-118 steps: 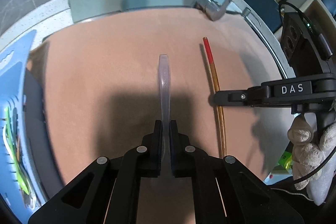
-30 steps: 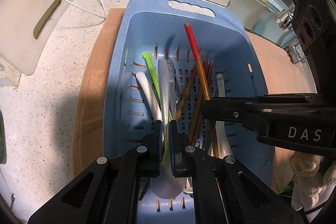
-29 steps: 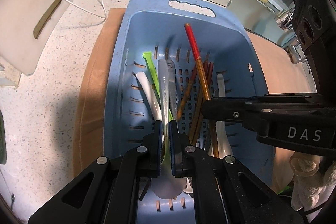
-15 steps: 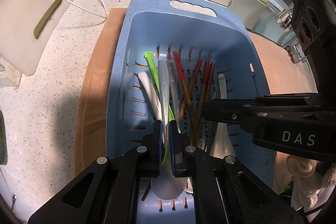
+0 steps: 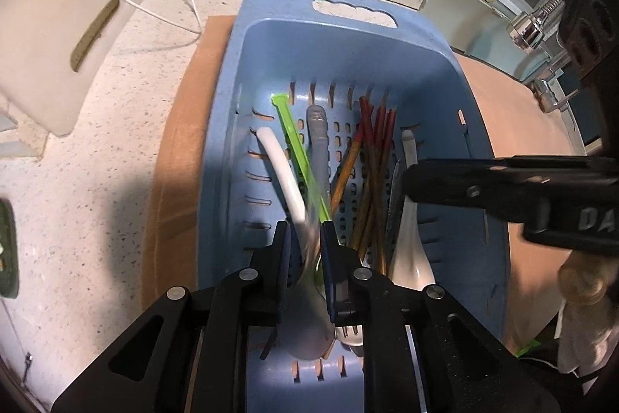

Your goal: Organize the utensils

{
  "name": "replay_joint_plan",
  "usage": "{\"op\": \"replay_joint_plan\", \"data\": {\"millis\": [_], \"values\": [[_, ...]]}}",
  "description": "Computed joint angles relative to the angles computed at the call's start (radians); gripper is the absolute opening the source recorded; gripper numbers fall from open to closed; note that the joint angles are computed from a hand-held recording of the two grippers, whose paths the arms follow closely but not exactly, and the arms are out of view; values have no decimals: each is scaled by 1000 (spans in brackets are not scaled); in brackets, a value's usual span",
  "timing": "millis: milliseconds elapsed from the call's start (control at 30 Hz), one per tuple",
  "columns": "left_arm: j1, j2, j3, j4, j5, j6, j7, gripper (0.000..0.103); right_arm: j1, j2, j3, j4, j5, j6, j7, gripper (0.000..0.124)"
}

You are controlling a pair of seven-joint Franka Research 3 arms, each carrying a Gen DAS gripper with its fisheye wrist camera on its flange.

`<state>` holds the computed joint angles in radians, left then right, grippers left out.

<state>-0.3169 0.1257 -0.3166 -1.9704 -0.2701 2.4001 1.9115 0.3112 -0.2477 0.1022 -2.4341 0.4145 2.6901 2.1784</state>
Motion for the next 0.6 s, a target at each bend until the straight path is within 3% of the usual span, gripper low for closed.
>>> {"op": "replay_joint_plan", "data": {"millis": [133,267,367,600], "values": [[0,-55,2,-55,-23,58,6,28,-12,-56,14,-32,-41,11,11,29],[-12,-109,13,-109,-39,113,13,34,-24,-113,25,-62,-84,6,30,32],[-24,-138,23,-130,-55,146,19,44,-35,-154,35,-84,-112,4,35,37],[-58,-209,44,-183,-96,201,24,50,-66,-244,66,-125,-204,-11,52,38]]}}
